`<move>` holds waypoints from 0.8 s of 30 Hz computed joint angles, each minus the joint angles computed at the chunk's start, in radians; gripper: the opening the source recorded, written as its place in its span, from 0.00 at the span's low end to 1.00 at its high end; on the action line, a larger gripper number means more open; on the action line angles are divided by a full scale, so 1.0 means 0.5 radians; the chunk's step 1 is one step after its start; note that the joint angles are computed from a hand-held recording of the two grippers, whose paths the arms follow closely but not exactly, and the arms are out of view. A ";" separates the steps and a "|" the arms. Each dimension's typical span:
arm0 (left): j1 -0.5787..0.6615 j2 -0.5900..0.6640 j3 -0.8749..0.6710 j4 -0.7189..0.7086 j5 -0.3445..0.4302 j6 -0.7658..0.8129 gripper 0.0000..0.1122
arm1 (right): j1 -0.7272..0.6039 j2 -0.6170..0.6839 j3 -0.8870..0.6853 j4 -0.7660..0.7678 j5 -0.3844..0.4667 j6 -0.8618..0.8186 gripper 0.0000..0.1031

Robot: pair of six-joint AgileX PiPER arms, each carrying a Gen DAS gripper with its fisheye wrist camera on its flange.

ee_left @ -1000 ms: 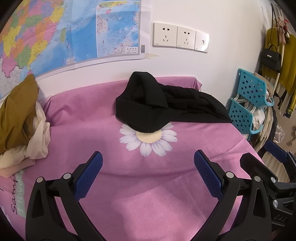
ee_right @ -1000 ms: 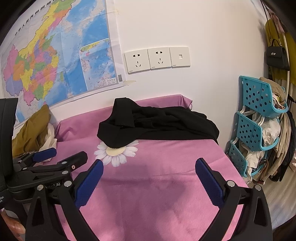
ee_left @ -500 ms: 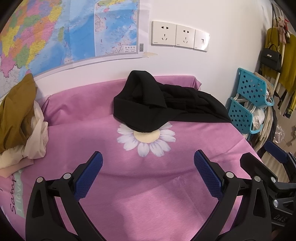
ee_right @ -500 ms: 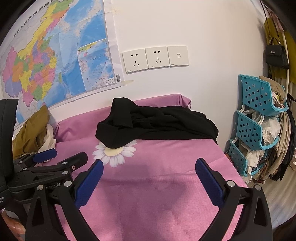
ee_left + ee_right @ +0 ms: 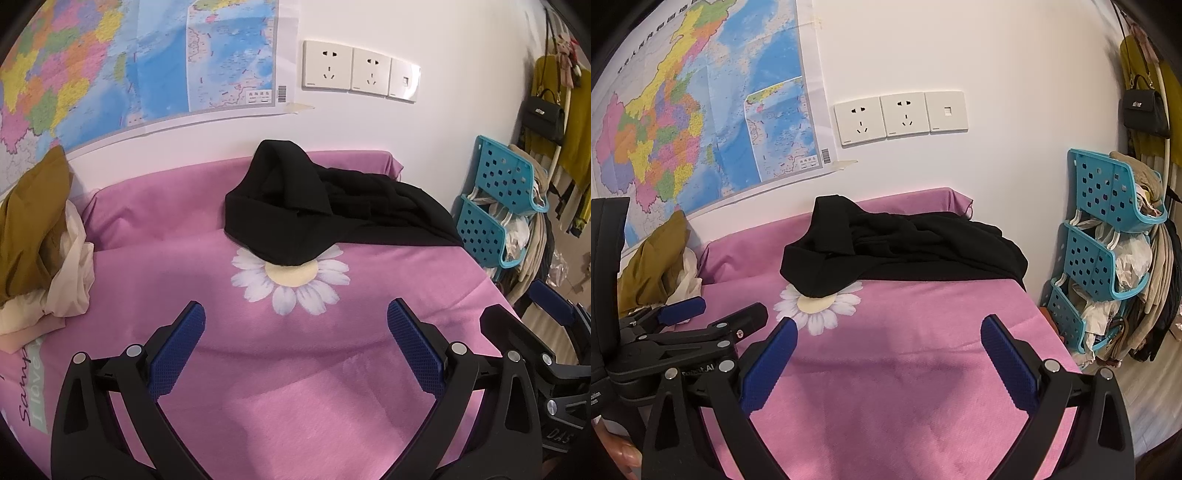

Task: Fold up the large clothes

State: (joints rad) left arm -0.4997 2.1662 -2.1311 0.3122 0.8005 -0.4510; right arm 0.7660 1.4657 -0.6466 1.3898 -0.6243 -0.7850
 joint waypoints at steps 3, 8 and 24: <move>-0.002 0.009 -0.018 -0.001 0.012 0.004 0.87 | -0.031 0.004 -0.005 -0.025 0.025 0.009 0.94; -0.012 0.047 -0.096 0.000 0.055 0.009 0.87 | -0.037 0.005 0.001 -0.048 0.022 0.029 0.94; -0.026 0.169 -0.308 -0.012 0.168 0.032 0.87 | -0.088 0.010 -0.008 -0.070 0.066 0.019 0.94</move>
State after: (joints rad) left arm -0.5127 2.2505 -2.2849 0.3063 0.8845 -0.4347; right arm 0.7219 1.4709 -0.6506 1.3548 -0.5915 -0.7755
